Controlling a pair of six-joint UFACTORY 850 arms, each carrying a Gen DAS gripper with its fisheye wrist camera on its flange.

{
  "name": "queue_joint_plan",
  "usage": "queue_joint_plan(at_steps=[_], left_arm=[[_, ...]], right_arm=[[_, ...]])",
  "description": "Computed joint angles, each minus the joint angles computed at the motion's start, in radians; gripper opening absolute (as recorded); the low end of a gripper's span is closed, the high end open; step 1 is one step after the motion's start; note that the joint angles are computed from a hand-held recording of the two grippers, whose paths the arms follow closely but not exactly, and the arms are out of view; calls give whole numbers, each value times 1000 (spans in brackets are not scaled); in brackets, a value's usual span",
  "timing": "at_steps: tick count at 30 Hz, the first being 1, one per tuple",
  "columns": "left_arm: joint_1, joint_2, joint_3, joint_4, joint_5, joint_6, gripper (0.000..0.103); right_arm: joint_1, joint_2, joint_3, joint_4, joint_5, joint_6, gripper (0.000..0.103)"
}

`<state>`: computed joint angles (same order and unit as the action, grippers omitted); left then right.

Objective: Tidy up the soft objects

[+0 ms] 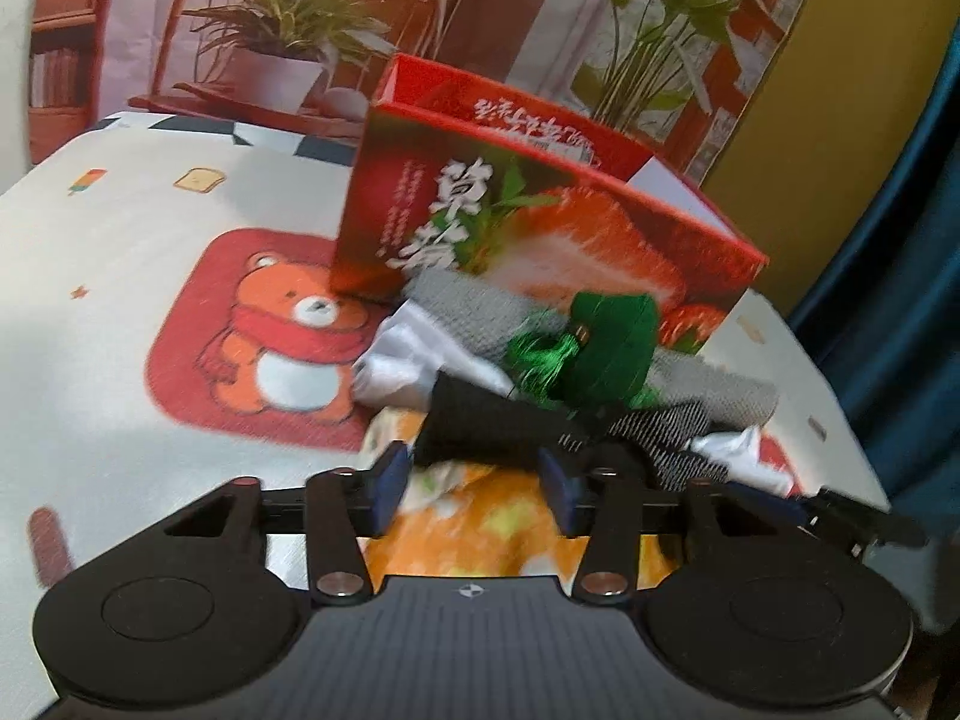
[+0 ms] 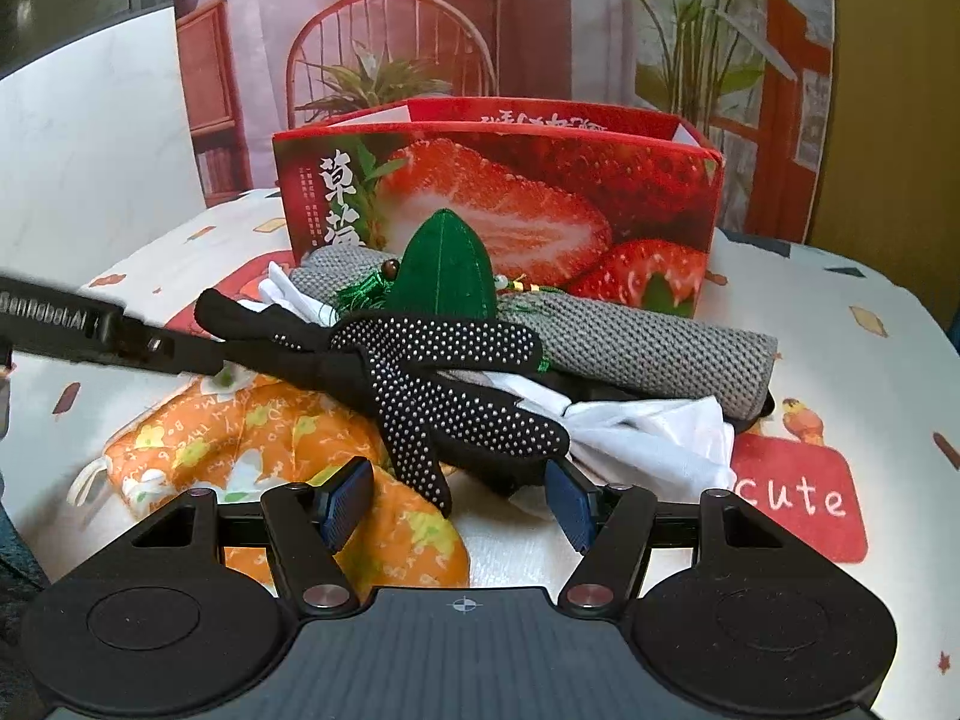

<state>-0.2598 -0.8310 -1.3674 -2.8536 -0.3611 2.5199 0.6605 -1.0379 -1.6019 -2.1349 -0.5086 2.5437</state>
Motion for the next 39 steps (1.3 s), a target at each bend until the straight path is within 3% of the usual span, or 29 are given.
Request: queue_joint_plan(at_steps=[7,9,10,12,14,17,22,25,28,33,39], left_arm=[[0,-53,-83,13,20,-70,54],[2,-65,-94,24,20,-101,48],[6,-68,-95,44,14,-125,40],[4,-69,-88,5,6,-86,35],[0,-70,-84,-59,9,-10,23],[3,-72,-80,-66,11,-2,21],[-1,-71,-63,-99,6,44,20],[2,-62,-38,-78,-24,17,20],[5,-53,-14,-61,-52,-6,20],[-11,-34,17,-148,-68,116,20],[-20,-11,61,-233,-116,224,13]], right_arm=[[-1,-12,-21,24,-38,-63,60],[-5,-19,-32,29,-32,-71,60],[-7,-22,-36,27,-30,-69,60],[-12,-30,-47,19,-24,-62,60],[-15,-36,-56,12,-17,-57,64],[-22,-45,-68,14,-13,-43,72],[-29,-48,-69,-23,-9,3,73],[-30,-43,-60,-84,0,49,65],[-28,-36,-50,-133,7,79,45],[-26,-21,-21,-254,14,181,15],[-21,8,31,-355,-16,276,10]])
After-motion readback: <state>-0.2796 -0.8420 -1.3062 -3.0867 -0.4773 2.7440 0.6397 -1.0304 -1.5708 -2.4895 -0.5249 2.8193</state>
